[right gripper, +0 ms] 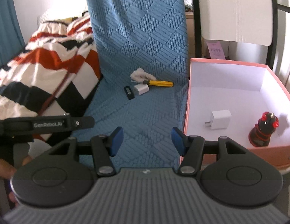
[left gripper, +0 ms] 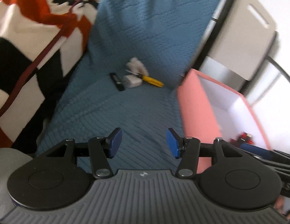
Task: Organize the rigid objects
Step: 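Withdraw both open grippers from the box back toward the cushion, then grasp the black USB stick with the left gripper while the right gripper grasps the yellow screwdriver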
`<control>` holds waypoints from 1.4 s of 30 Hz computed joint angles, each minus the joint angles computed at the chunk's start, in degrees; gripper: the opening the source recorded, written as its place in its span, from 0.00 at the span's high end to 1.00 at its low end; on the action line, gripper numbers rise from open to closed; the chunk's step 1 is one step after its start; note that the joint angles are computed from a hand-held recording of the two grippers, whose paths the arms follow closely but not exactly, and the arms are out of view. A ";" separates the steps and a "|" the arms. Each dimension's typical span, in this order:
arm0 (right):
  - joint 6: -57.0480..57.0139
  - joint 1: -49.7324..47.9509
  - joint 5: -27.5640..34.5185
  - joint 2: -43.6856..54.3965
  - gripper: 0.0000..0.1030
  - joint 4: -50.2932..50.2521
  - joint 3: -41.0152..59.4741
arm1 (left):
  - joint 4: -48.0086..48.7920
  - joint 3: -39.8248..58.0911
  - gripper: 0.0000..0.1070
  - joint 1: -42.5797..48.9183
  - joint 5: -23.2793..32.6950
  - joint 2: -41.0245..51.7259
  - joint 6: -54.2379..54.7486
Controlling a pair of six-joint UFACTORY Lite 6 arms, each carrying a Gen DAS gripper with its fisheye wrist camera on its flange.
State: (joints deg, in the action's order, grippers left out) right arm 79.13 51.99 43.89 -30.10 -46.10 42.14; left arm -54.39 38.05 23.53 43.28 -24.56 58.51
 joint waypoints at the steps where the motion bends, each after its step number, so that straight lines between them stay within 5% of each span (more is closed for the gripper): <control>1: -0.26 -1.44 -1.93 1.56 0.42 -0.47 -0.07 | -2.45 -0.33 0.45 -0.63 -2.22 2.22 1.87; 11: 2.65 -11.60 -16.94 16.81 0.42 -8.04 4.91 | -15.07 10.63 0.45 -4.17 -9.89 26.67 12.88; 20: -6.44 -22.74 -31.81 31.25 0.44 -7.91 12.38 | -10.92 32.20 0.45 -4.99 -9.91 48.99 4.23; 30: -31.14 -27.80 -29.65 52.54 0.47 6.41 33.52 | 2.78 67.19 0.54 -8.07 -4.02 75.40 -17.42; 33: -31.75 -28.34 -29.09 58.88 0.47 3.61 40.56 | 5.87 76.16 0.54 -9.58 -2.31 81.39 -21.66; 42: -56.61 -32.38 -21.15 83.55 0.49 22.56 72.66 | 20.09 108.11 0.54 -15.33 3.23 101.81 -36.28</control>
